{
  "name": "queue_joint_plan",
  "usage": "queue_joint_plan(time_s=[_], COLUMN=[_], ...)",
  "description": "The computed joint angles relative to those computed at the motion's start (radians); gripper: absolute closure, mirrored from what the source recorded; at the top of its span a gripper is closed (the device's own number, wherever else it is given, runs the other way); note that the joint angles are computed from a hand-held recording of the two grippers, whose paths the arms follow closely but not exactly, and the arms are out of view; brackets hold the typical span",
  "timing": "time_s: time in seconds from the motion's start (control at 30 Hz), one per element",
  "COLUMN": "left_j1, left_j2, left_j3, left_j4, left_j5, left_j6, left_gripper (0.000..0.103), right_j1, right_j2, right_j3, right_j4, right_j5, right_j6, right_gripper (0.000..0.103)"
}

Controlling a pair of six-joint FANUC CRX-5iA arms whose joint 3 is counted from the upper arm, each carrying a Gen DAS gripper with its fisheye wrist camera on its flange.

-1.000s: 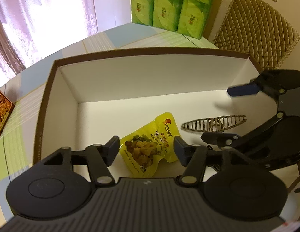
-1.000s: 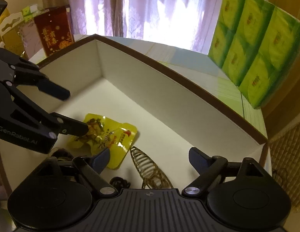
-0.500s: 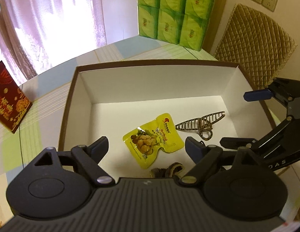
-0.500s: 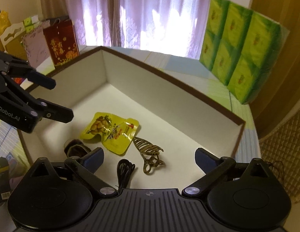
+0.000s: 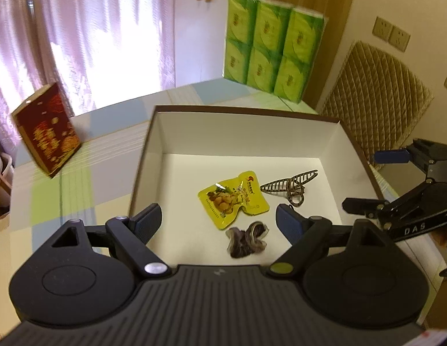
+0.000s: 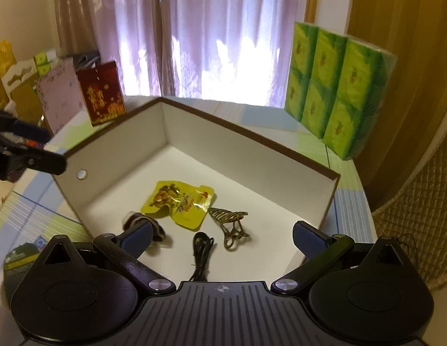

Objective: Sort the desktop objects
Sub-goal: 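Withdraw both open grippers from the box toward the remaining table items, then lower the left gripper onto the green Mentholatum card pack and close it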

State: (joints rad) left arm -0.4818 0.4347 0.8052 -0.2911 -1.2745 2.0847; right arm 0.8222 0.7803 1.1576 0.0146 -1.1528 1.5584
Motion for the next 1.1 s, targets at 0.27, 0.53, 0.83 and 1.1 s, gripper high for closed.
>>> queue_joint_plan(time_s=[0.27, 0.53, 0.83, 1.1], left_j1=[-0.038, -0.061, -0.049, -0.005], left_j2=[-0.222, -0.379, -0.458, -0.493], left_j3=[-0.272, -0.49, -0.661, -0.78], left_j4=[-0.06, -0.065, 0.001, 0.081], left_j5=[0.021, 0.014, 0.052, 0.132], left_j6=[0.17, 0.35, 0.454, 0.503], left_gripper=[0.02, 0.02, 0.02, 0.021], right_j1=[0.026, 0.061, 0.078, 0.064], right_j2=[-0.236, -0.361, -0.425, -0.377], right_j3=[-0.365, -0.546, -0.651, -0.64], right_j4=[-0.03, -0.045, -0.075, -0.107], right_j5=[0.219, 0.302, 0.236, 0.086], right_j6=[-0.019, -0.031, -0.069, -0.186], right_gripper=[0.002, 0.002, 0.002, 0.002])
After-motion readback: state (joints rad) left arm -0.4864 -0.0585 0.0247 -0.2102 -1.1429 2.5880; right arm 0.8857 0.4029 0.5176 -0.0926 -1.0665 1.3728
